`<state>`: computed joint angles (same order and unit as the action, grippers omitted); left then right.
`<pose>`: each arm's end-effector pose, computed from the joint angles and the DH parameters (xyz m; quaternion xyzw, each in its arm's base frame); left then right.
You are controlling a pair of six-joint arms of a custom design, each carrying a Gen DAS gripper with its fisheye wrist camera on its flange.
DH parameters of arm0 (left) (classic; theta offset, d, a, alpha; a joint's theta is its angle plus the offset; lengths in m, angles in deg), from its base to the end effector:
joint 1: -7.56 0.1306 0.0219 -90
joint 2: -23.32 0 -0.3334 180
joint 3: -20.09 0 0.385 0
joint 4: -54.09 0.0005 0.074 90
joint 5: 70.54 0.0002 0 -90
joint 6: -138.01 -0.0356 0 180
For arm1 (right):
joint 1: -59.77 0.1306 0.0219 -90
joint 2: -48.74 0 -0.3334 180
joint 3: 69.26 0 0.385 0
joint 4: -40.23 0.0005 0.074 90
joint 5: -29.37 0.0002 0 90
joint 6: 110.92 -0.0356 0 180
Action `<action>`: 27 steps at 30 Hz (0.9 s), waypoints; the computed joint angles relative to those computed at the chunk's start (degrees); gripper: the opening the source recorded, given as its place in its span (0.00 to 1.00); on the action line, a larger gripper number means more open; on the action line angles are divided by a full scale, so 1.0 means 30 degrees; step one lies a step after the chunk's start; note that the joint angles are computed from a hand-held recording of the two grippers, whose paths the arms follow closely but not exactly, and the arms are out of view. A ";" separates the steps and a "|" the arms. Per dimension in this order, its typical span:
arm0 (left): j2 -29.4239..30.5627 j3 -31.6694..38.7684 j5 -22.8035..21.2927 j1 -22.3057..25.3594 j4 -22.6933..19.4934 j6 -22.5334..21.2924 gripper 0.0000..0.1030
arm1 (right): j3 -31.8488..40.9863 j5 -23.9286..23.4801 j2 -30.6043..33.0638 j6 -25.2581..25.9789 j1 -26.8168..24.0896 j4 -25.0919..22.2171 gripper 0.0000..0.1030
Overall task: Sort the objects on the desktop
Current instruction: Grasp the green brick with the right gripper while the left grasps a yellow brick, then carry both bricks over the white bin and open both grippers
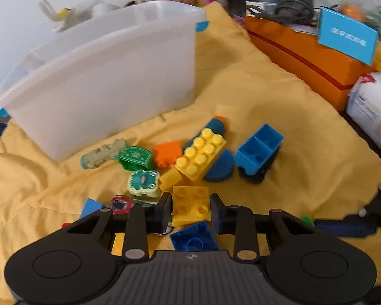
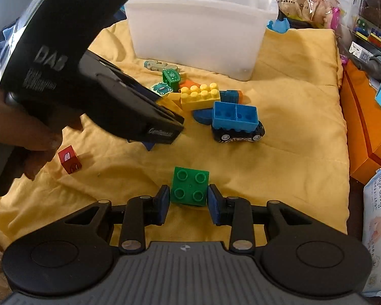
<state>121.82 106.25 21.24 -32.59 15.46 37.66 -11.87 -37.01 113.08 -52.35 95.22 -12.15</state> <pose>0.3935 -0.3340 0.2928 0.4067 0.8502 -0.1000 0.3190 0.2643 0.1700 0.2927 0.0210 0.9453 -0.0221 0.3248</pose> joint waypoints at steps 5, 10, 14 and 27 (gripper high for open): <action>-0.2017 -0.0524 0.3037 0.1395 -0.1788 0.0673 0.34 | -0.0063 0.0107 -0.0128 0.0143 0.0086 0.0037 0.35; -0.3967 -0.2078 0.4167 0.2103 -0.3724 0.0635 0.35 | -0.0260 0.0031 -0.0347 -0.0046 0.0126 0.0093 0.34; -0.4092 -0.3167 0.3895 0.1895 -0.2737 0.0628 0.35 | -0.0125 0.0165 -0.0037 -0.0372 0.0221 -0.0191 0.37; -0.4474 -0.4274 0.4340 0.2333 -0.1862 0.0236 0.33 | 0.0396 0.0346 0.1076 -0.0797 0.0025 -0.0114 0.33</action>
